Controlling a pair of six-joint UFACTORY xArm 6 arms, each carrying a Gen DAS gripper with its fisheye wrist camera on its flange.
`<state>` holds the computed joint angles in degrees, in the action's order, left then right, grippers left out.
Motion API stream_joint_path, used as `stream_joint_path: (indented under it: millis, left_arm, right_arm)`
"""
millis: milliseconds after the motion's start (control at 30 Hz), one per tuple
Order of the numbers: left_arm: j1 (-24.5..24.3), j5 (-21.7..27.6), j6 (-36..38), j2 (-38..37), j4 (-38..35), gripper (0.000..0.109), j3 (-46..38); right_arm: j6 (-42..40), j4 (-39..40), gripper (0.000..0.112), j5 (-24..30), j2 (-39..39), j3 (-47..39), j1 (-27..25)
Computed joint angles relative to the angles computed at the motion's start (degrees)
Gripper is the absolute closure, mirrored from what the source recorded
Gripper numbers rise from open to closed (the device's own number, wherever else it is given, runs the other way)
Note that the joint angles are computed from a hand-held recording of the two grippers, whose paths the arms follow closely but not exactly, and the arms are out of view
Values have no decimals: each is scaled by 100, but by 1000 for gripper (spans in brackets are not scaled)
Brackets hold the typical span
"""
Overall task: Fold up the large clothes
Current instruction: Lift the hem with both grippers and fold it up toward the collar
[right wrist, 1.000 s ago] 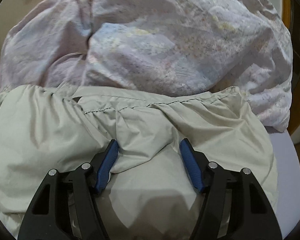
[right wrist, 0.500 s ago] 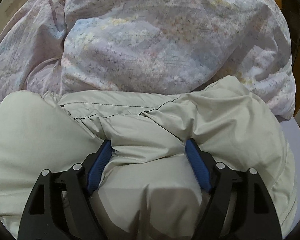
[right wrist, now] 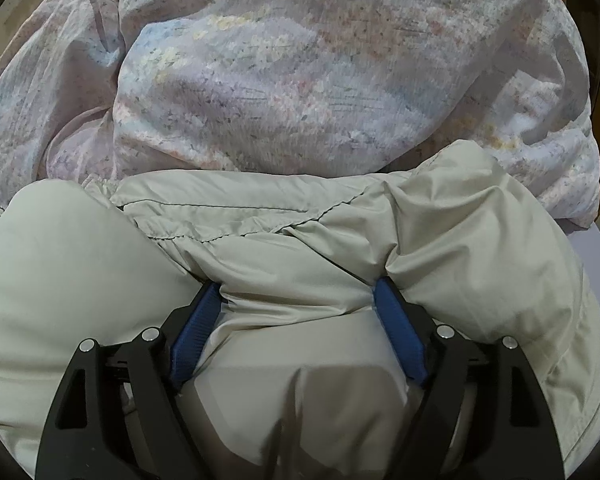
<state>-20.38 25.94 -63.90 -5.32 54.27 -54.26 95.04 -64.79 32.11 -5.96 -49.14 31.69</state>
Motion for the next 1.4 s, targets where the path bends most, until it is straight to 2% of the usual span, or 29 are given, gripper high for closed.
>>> stream_joint_path:
  millis: [67,133,233,367,467,633,767,933,1033,1133,1200,1400]
  left_arm:
    - [-9,86,114,4,-87,7,-31]
    - [-86,351,432,-105,-401,7,-38]
    - [-146,499,636,-551,-545,7,184]
    - [-58,675,671,-927,-312,7,260]
    - [35,932,430,-857,169,7,85]
    - [173,1148,352,-488,215,7,-68]
    - [481,651,357,-374,-47,7,59]
    - [589,411,349,-267,-159,7,93]
    - [739,136,520,-212,-471,7,154]
    - [822,-10,728,-173,-790,7,189]
    - [859,-68,802,-121,-884,7,188]
    - [983,-222,1119,41,-1193,7,154]
  right_arm:
    - [-48,59,32,14,-9,1,16]
    - [-435,403,32,81,-86,-62,27]
    - [-533,470,33,93,-610,210,-5]
    - [-416,206,33,653,-1197,443,-11]
    - [-660,407,33,861,-1159,400,-184]
    - [-573,455,32,827,-758,342,-392]
    - [-503,313,30,792,-695,370,-478]
    - [-565,367,26,571,-546,317,-708]
    - [-644,440,25,457,-451,267,-801]
    - [-525,382,24,294,-575,502,-882]
    - [-287,386,23,413,-532,505,-628]
    - [-359,472,22,57,-491,598,-856]
